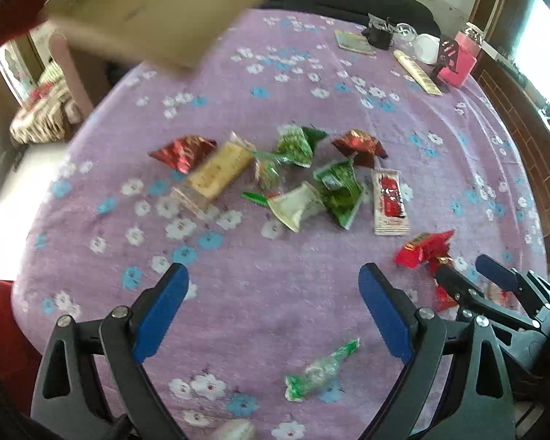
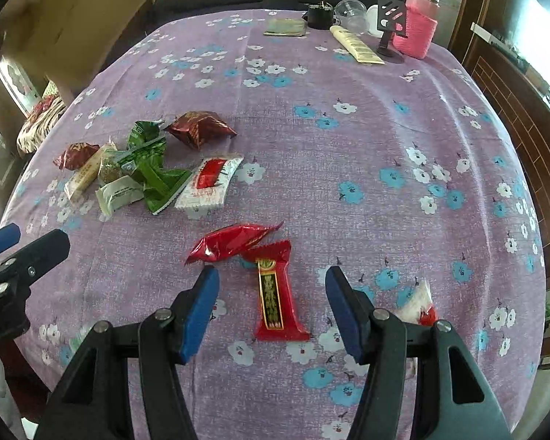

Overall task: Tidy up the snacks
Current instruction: 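Tip the snacks out of the cardboard tray onto the tablecloth, then grasp the small green candy with the left gripper while the right grasps the red packet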

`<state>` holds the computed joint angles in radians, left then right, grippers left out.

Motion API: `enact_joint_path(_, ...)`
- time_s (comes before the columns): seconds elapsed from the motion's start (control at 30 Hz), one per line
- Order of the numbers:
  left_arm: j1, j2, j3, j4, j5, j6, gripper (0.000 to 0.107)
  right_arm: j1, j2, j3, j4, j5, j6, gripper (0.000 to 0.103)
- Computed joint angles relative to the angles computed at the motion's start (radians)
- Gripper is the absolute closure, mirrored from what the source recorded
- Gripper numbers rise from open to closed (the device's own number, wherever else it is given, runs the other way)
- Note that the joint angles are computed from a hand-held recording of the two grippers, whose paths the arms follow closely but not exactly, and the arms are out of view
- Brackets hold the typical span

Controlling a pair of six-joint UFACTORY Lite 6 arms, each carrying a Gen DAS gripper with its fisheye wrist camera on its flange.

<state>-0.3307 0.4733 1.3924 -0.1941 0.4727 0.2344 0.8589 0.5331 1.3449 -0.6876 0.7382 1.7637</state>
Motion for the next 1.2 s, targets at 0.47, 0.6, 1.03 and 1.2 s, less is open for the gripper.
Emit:
enact_joint_path(0.47, 0.062, -0.08, -0.216, -0.132, -0.054, 0.213, 0.021, -0.022, -0.268, -0.388, -0.17, -0.177, 0.244, 0.043)
enact_joint_path(0.6, 0.062, -0.102, -0.266, -0.156, -0.057, 0.271, 0.024, -0.016, -0.374, -0.532, -0.274, -0.226, 0.374, 0.043)
enact_joint_path(1.03, 0.04, -0.057, -0.238, -0.228, -0.013, 0.454, 0.061, -0.078, -0.275, -0.431, -0.261, -0.366, 0.249, 0.043)
enact_joint_path(1.2, 0.049, -0.049, -0.23, -0.33, 0.03, 0.606, 0.061, -0.088, -0.155, -0.305, -0.123, -0.342, 0.073, 0.043)
